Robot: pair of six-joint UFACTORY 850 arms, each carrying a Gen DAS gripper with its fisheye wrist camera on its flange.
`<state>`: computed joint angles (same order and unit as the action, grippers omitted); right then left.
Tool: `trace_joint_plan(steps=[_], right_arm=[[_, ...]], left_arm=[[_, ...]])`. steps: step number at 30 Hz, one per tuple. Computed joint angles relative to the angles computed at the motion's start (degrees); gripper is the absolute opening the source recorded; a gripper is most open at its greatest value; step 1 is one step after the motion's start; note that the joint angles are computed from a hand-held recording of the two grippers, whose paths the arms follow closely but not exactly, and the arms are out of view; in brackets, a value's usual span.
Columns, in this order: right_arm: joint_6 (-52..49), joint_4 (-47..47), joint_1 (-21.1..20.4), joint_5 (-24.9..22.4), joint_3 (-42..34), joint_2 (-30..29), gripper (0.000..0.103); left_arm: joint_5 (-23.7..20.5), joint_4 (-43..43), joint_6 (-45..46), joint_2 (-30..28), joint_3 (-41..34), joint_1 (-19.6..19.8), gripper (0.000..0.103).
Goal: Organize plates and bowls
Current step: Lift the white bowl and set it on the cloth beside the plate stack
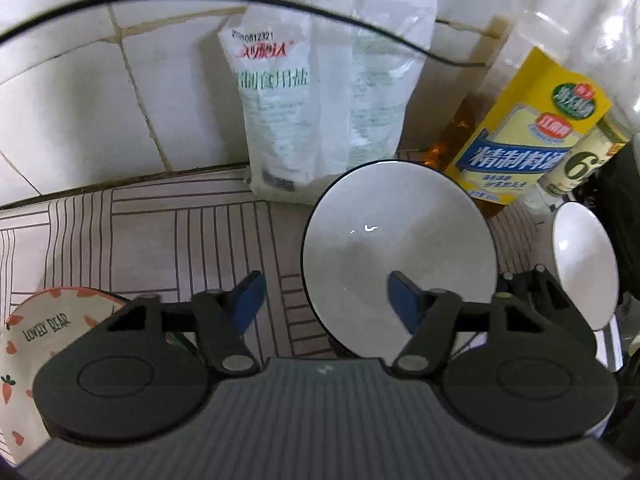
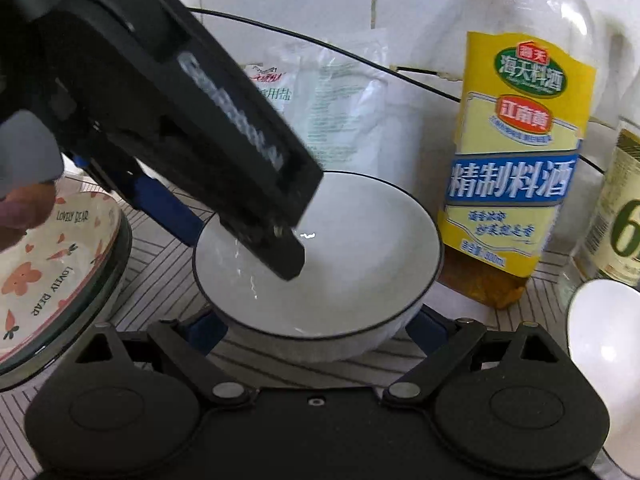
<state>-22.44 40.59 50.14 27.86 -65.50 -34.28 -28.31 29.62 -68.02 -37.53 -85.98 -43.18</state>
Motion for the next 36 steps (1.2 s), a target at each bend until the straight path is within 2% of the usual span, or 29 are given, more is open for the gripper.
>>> trace_joint_plan(steps=[1,3,5,9,22,27,30,36], right_arm=[[-0.2,-0.3,-0.1,0.1,-0.1,-0.2,0.096],[-0.2,-0.7,0.0,0.9,0.1,-0.3,0.096],[0.1,-0.8,0.1,1.0,0.6,0.0,0.096],[4.1,-3.3,0.1,1.4,1.9,1.1,0.096],[-2.4,1.3,4.2,5.4,10.9,11.3,0.095],[-1.9,-0.8,4.7,4.3,13.9,14.3,0.095],[-0.5,-2.3,5.3,4.1,16.1,15.6,0.095],[0.8,-4.6,6.2,5.2,17.8,14.4,0.093]], left_arm=[[0.5,-0.2,0.0,-0.2,0.0,0.1,0.053],[1.3,-2.0,1.4,-0.3,-0.1,0.3,0.031],[0.3,-1.9,1.2,-0.7,-0.6,-0.1,0.028],[-0.5,-0.9,1.7,0.1,0.1,-1.0,0.027],[-3.0,0.5,-2.6,7.6,5.1,-5.6,0.027],[-5.0,0.1,-3.7,8.9,6.1,-7.7,0.027],[-5.7,-0.9,-4.3,9.5,7.0,-9.1,0.027],[-7.4,-2.1,-5.2,9.3,8.0,-11.0,0.027]])
